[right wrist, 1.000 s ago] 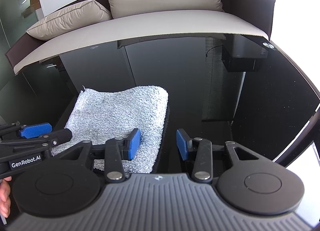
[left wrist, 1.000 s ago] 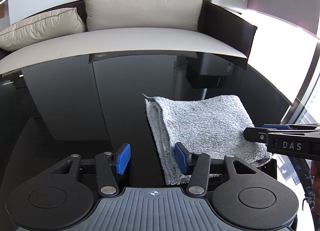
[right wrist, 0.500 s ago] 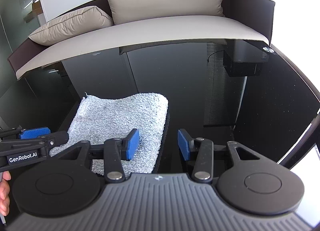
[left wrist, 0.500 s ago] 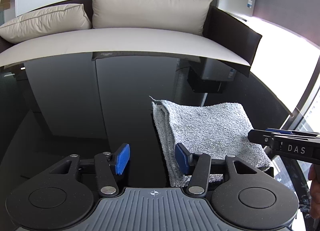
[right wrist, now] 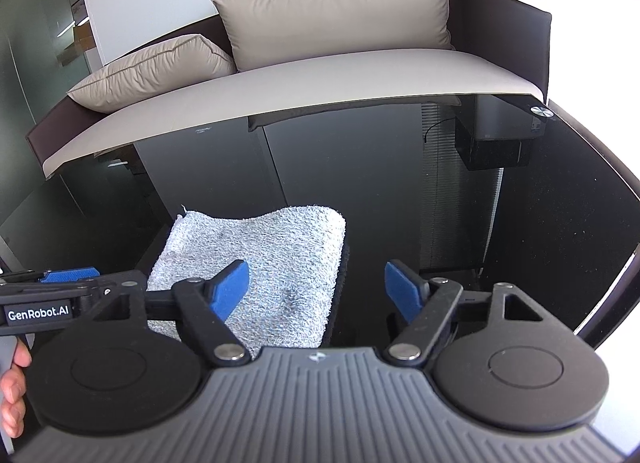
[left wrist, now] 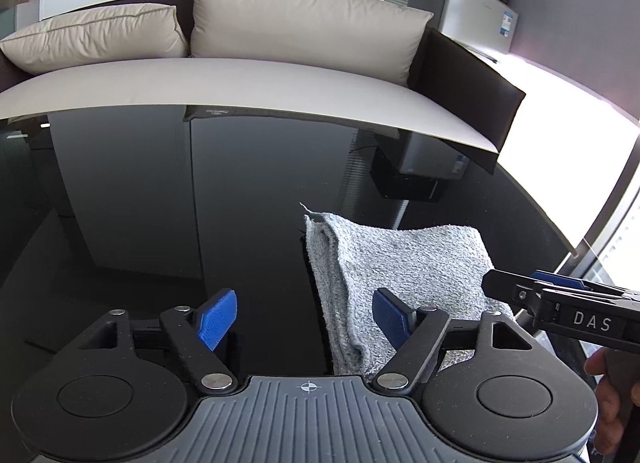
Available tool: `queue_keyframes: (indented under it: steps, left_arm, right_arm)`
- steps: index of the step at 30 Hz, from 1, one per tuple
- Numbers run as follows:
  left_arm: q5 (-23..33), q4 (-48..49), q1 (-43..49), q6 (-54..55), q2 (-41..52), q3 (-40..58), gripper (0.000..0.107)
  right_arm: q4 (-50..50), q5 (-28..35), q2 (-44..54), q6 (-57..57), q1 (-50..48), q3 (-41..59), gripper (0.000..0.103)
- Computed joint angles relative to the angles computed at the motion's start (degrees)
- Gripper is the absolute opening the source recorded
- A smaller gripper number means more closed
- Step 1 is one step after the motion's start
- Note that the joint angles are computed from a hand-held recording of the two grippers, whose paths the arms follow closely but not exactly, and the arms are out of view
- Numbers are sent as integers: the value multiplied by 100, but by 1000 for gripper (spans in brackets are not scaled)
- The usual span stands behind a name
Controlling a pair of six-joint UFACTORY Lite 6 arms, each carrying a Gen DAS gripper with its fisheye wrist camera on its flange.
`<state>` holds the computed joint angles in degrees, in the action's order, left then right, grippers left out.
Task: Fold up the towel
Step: 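Open both tools wide and withdraw them from the towel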
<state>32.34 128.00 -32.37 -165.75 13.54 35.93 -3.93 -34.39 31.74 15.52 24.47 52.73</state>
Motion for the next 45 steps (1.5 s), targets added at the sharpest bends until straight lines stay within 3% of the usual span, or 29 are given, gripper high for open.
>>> queue_keyframes:
  steps: [2, 8, 13, 31, 45]
  left_arm:
    - [36, -28, -7, 7, 5, 3, 86]
    - [160, -244, -101, 189, 82, 70, 102]
    - [188, -243, -124, 185, 109, 93, 102]
    - [193, -342, -112, 250, 37, 59, 102]
    - [554, -811, -548, 568, -97, -145, 102]
  right_arm:
    - [11, -40, 13, 15, -6, -6, 90]
    - [117, -43, 38, 24, 14, 8, 97]
    - [353, 55, 55, -81, 37, 46, 102]
    - [377, 95, 100, -47, 0, 26, 102]
    - [667, -144, -125, -184, 101, -402, 102]
